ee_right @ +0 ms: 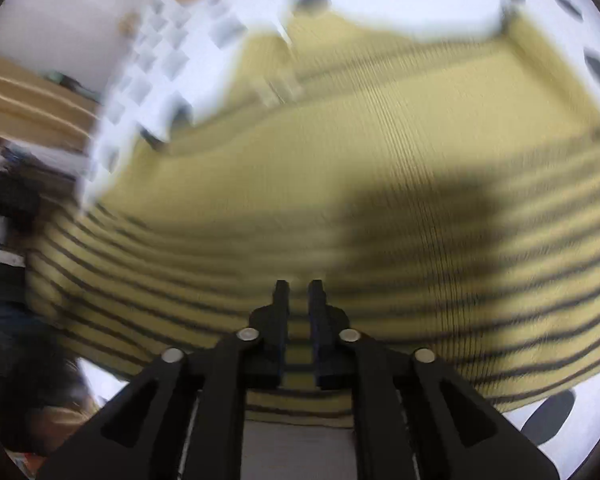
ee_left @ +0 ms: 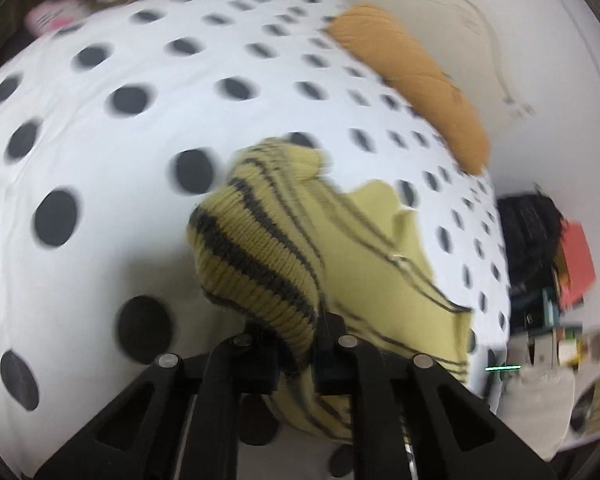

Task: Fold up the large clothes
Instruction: 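Fold the cardigan over again with both grippers and release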

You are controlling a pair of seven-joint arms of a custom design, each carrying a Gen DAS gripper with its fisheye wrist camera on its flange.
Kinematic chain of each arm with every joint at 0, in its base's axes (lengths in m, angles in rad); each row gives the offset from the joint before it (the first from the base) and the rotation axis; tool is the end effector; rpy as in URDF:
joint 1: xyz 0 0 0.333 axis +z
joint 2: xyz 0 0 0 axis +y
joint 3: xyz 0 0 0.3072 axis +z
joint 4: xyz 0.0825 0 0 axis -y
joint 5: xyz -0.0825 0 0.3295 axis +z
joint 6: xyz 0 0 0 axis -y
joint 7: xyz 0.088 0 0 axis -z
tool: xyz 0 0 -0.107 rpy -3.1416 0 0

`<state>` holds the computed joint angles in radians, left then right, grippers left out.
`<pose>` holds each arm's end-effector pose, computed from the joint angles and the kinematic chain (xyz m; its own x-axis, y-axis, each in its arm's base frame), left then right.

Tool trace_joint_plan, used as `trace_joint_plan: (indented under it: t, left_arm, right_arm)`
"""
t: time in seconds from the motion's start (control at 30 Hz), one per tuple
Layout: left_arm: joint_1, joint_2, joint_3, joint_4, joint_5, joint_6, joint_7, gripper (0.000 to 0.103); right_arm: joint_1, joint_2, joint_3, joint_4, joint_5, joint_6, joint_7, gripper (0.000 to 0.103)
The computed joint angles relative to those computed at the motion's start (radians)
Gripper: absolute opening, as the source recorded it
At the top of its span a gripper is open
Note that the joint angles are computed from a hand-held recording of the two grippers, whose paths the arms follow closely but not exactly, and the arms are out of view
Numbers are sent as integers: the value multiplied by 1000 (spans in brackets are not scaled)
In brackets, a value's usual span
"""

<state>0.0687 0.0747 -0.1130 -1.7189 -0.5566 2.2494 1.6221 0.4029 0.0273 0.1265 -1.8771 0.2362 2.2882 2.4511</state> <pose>0.5706 -0.0378 0.5880 0.0335 -0.8630 0.5040 -0.8936 -0.2517 -0.3717 0.4733 0.2822 0.5424 -0.4030 -0.8141 -0.4181 -0.8835 0.4652 -0.0542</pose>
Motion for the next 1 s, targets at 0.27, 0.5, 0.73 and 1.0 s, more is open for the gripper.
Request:
trace_joint_plan:
  t: [0.27, 0.5, 0.73, 1.0]
  left_arm:
    - [-98, 6, -74, 124, -10, -29, 96, 8]
    - [-241, -12, -156, 79, -81, -48, 261, 8]
    - [-394, 52, -209, -87, 169, -32, 238, 9]
    - [-350, -6, -172, -6, 145, -141, 241, 49]
  right_arm:
    - [-37, -204, 0, -247, 79, 197, 44, 15]
    - [-175, -575, 55, -516, -9, 164, 256, 15]
    - [-283, -772, 36, -593, -66, -64, 294, 19]
    - [-313, -648, -43, -420, -119, -108, -1, 64]
